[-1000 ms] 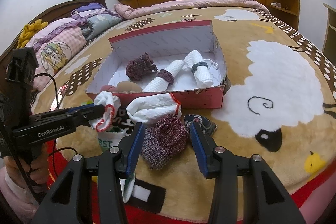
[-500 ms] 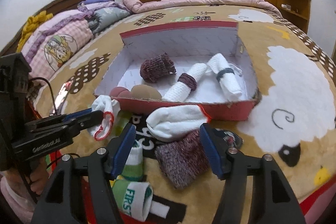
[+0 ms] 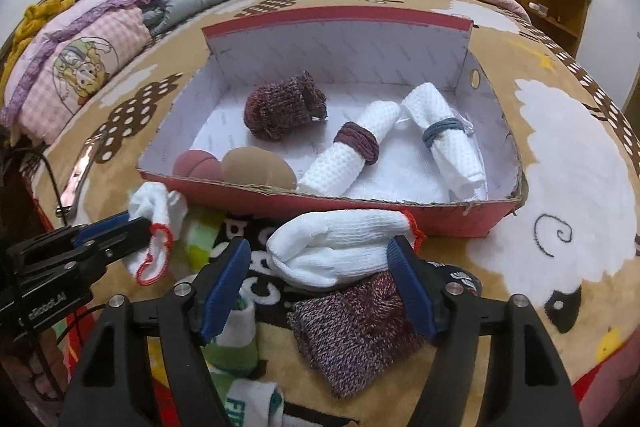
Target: Organize soft objects
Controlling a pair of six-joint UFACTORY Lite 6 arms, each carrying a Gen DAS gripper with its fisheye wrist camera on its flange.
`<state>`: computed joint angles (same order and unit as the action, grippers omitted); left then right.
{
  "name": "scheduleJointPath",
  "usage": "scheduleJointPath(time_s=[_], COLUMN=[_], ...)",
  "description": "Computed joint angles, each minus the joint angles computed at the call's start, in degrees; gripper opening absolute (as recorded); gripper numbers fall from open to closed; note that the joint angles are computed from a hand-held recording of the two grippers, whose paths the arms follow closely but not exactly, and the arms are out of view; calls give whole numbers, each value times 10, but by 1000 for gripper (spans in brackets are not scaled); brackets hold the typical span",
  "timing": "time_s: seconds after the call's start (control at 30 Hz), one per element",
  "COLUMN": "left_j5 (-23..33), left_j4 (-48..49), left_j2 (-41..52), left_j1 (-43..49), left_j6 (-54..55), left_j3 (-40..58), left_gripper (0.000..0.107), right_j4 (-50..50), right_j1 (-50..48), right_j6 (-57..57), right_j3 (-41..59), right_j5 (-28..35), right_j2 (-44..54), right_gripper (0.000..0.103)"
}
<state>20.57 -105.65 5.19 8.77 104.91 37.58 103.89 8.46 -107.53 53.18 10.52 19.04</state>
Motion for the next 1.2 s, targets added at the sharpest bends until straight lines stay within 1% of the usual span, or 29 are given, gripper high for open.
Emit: scheduleJointPath(time_s=[0.07,0.13,0.17,0.2,0.23,0.33,0.43,0.53,0.87,1.2], left_j5=[1,2,2,2,0,-2,-6,-10,-29,-46], left_j4=[-2,-4,-6,-7,-7,-8,-17,-18,-4,16], left_j2=[4,6,6,6,6,5,2,-2,-38,-63], left_j1=[2,2,2,1,1,-1,-4,-10,-30,-50], left_j6=[3,6,8,9,8,9,18,17,-7,-35], left_j3=[1,1,0,0,0,0,-3,-5,-17,-23], left_gripper=[23,23,23,23,23,23,23,23,23,23], right_j4=[8,63,77,78,78,67,45,36,1,-42], right_j1=[4,8,6,1,-3,-14,-25,-35,-58,-94], right_j6=[-3,-54,-68,-68,-66,-54,-33,-25,-7,22], right_j3=[8,9,10,8,7,-1,-15,-33,-87,-106], right_j5=[-10,-21,-20,-12,-7,8,27,46,86,116], right_j2=[11,17,19,20,19,11,-6,-28,-97,-131], right_gripper=[68,54,52,49,44,34,28,26,26,26])
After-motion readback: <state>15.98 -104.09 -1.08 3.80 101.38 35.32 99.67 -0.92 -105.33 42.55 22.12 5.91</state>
